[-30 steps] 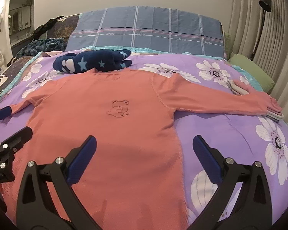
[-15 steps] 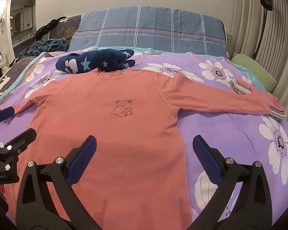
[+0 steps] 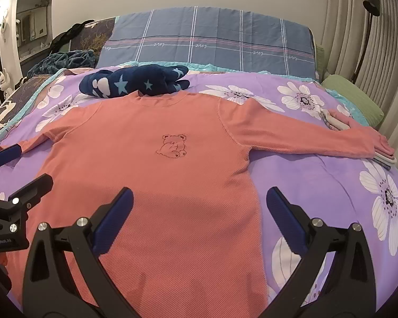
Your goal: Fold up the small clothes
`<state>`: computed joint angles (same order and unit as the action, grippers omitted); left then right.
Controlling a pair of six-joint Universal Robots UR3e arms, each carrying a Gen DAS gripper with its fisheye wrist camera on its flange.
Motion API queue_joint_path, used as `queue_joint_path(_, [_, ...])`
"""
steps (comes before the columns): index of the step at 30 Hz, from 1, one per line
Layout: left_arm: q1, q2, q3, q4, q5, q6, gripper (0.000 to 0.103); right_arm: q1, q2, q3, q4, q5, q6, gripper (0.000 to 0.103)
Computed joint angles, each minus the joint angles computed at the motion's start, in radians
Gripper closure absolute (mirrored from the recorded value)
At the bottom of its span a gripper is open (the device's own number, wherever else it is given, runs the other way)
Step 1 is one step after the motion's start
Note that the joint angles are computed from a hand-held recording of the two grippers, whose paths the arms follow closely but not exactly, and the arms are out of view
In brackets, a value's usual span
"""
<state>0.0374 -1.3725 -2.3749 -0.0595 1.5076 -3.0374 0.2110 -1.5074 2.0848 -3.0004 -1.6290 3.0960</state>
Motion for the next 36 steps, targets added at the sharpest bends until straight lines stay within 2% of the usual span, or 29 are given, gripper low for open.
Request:
queue_joint_path(25, [0.014,0.002,0.0,-0.021,-0.012,-0.013,0.001,0.006,0.016,-0.022,0.029,-0.01,0.0,0.002])
queue_joint_path(36, [0.048,0.018,0.005,-0.044,-0.008,-0.09,0.001,0.014,0.027,-0.02,0.015,-0.02,0.011,0.002])
